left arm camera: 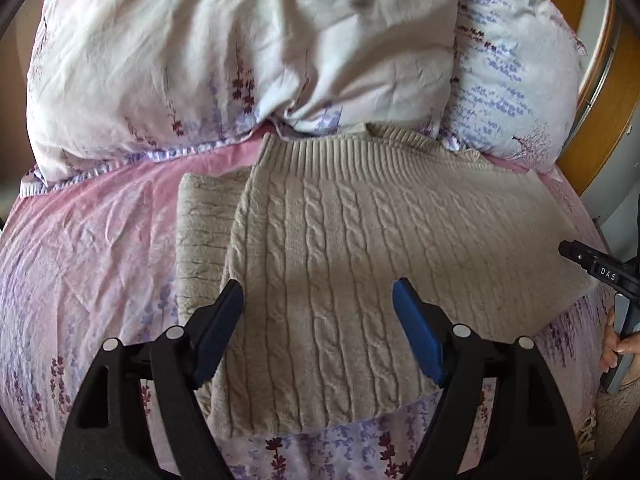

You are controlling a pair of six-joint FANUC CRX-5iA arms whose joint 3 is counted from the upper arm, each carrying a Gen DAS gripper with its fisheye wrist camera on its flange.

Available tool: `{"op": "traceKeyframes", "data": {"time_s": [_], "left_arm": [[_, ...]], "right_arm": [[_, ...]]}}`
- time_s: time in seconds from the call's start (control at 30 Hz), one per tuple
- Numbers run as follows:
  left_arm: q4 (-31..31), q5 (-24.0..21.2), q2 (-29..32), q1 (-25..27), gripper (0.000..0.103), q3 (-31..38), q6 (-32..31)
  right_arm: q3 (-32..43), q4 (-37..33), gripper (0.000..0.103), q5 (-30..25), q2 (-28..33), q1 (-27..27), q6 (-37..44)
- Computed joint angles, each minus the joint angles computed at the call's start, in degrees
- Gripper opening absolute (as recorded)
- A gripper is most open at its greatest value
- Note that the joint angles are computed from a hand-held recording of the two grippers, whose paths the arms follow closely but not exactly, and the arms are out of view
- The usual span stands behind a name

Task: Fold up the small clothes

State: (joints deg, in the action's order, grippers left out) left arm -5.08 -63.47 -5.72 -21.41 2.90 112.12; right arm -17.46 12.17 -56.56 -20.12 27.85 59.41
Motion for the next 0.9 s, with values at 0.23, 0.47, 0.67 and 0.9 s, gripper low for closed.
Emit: {"op": "traceKeyframes", "data": {"time_s": [0.23,0.47,0.67,0.9], "left_arm": [[2.3,2.0,-1.7,1.5,0.080,-2.7,-0.5],[13.2,5.8,-7.7,12.7,0.080,-9.6,-0.6],[31.8,9.2,-9.7,19.7,0.081,-20.0,-9.1],[32.4,9.2,-7.1,19.0,0.084,-18.6,-10.0]], "right_arm": [[1.4,1.3,0.065,-2.1,1.5,0.7,-0.9],[3.8,1.1,0.076,-0.1,2.7,3.6,0.2],[5.1,4.1,0.076,0.1,6.0,8.0,-1.1],[3.0,10.8,0.076,1.0,7.1,11.3,-5.0]]}}
